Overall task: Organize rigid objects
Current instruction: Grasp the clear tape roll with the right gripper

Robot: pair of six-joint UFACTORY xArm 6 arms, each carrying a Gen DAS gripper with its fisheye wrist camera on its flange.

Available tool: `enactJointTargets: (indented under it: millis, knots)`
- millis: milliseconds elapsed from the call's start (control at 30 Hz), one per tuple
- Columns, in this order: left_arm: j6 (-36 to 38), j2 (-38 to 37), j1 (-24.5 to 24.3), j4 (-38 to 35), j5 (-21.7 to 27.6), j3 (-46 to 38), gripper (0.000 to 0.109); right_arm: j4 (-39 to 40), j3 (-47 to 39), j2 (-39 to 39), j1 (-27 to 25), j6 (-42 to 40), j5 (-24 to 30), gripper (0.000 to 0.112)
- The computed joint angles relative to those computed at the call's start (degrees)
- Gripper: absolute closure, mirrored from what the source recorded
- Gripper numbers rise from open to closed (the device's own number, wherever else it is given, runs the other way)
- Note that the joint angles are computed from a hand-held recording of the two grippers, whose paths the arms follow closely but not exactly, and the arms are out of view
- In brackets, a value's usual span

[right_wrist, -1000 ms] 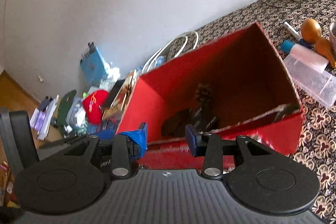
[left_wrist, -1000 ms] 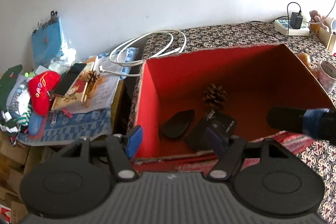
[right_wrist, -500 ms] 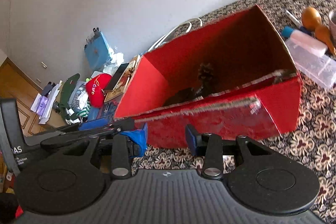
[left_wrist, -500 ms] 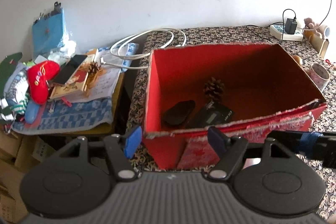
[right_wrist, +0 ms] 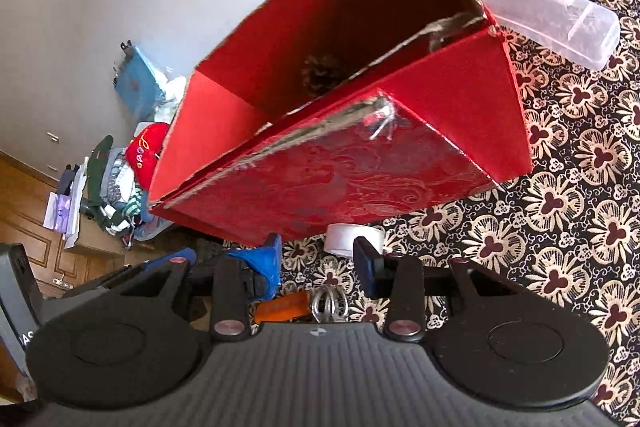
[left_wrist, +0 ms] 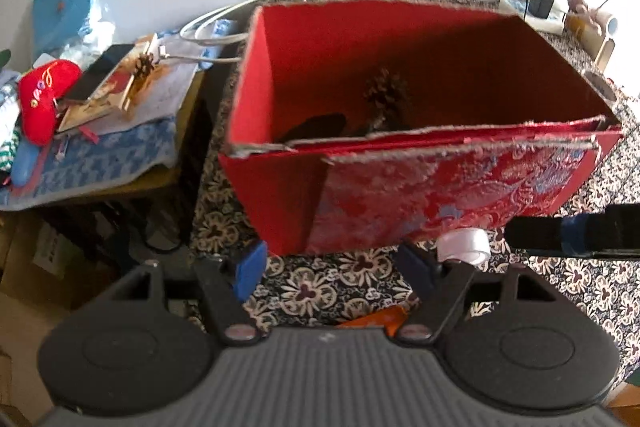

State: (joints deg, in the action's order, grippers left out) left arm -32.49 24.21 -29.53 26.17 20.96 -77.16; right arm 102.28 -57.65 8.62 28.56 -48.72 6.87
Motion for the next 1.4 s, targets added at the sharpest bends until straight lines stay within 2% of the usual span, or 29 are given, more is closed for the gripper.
enactJointTargets:
  millis: [200,367,800,1033,1100,1300,1400]
  knots:
    - [2.8,2.6,-1.1,-3.0,3.0,-3.1,0.025,-3.0,0.6,0.4,-0.9,4.1,1.9,0.089]
    - [4.4,4.1,-1.5,-4.6,4.5,-4.6,0.025,-1.7,1.6,0.0,-1.8,3.9,3.5,0.089]
    - [10.4,7.3,-2.3,-10.8,4.9,-7.5,0.024,-4.1,3.3,-0.4,-3.1,6.6,5.5,0.089]
    - [18.3,8.9,-2.9,-19.0,2.1,-7.9,0.023,-4.2,3.0,0.2,-4.8,6.5,7.6,0.089]
    - [22.1,8.9,-3.0,-22.7,0.2,-7.1,0.022,-4.4,2.9,0.8,-6.3,7.7,10.2,0.088]
    - [32.3,9.6,-3.7,-32.7,-3.5,-6.7,0.022,2.8,2.4,2.4,-10.3,5.4,16.4,0.088]
    - [41.2,10.2,-4.2,-42.4,-2.9,-7.7,0.02,1.9,1.6,3.3,-11.2,5.6,17.4,0.088]
